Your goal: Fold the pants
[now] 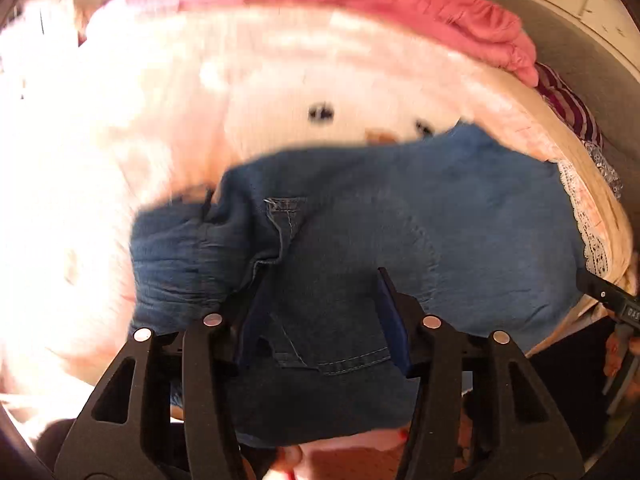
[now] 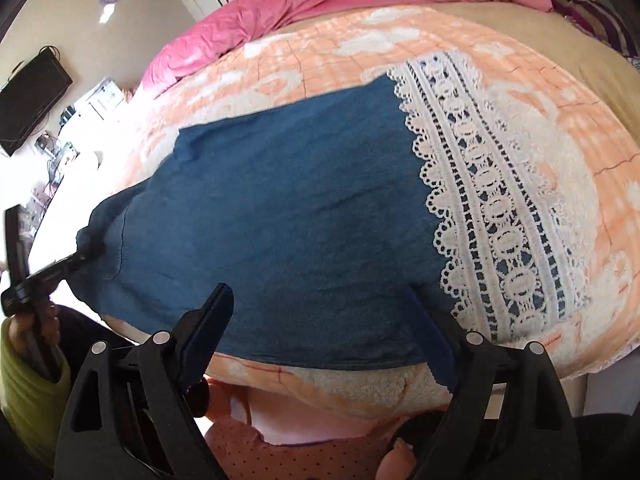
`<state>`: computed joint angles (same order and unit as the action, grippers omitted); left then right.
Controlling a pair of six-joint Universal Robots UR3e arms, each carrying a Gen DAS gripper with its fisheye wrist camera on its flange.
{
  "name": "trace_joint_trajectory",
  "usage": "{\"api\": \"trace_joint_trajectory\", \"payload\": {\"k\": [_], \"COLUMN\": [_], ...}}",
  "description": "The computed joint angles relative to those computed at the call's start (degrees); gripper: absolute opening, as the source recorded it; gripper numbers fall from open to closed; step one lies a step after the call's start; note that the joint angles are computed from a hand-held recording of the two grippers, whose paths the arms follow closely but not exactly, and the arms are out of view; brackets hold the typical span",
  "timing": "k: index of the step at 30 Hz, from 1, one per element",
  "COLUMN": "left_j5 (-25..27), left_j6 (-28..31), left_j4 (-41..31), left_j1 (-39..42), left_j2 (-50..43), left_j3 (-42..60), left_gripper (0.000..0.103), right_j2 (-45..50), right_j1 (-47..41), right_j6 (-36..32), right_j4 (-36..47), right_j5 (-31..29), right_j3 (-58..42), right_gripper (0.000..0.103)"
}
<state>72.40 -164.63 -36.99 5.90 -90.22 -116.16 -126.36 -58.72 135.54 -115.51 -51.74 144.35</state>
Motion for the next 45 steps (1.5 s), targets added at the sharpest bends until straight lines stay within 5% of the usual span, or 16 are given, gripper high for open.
{"api": "trace_joint_trajectory", "payload": {"k": [3,7,11,15,18,21,26,30,33,45], "left_j5": [2.5,-3.7,-6.7,-0.6,0.4,2.9,-3.7,-10.3,-9.8,-10.7], "left_j6": [-0.4,1.4,0.1,-3.4,-3.4,-1.4,0.6,0.5,0.3,-1.7], "left_j4": [1.4,-0.5,-3.0,-3.7,-12.8,-17.6,-18.6,-21.5,-22.8,-22.6], "left_j1": [-2.4,-1.9,-5.3,-13.6,-16.5,-18.5,-16.6,-14.6,-15.3,-15.4], "left_j2": [1.4,6.4,3.5,-9.4,-19.7,-27.1,-33.5,-36.7,-38.7,-43.9], "left_j3": [-0.1,0.1,7.9,23.8,39.7,50.6,55.7,56.9,58.9,62.4], "left_gripper": [0.045,0.045,0.053,0.053,0.054,0.055,0.058,0.058,0.058,0.058], "right_j2": [-0.5,-1.3,9.9,22.7,33.3,42.8,47.9,52.8,54.6,58.3], "right_j1": [-3.5,-9.2,-3.9,2.6,8.1,10.6,4.9,4.5,4.5,6.5], "right_j6": [-2.7,-3.5,8.5,15.9,16.3,17.3,11.9,9.8,8.6,8.2], "right_j4": [8.7,12.9,-3.6,-13.1,-18.4,-16.9,-14.2,-7.4,-4.3,-2.8], "right_j5": [2.8,7.8,7.8,6.3,1.0,-7.0,1.1,3.1,2.5,1.0], "right_j3": [-4.7,-12.5,-20.9,-31.2,-39.5,-47.1,-46.1,-49.7,-51.3,-52.3], "right_gripper": [0.085,0.085,0.085,0.086,0.09,0.09,0.09,0.09,0.09,0.045]}}
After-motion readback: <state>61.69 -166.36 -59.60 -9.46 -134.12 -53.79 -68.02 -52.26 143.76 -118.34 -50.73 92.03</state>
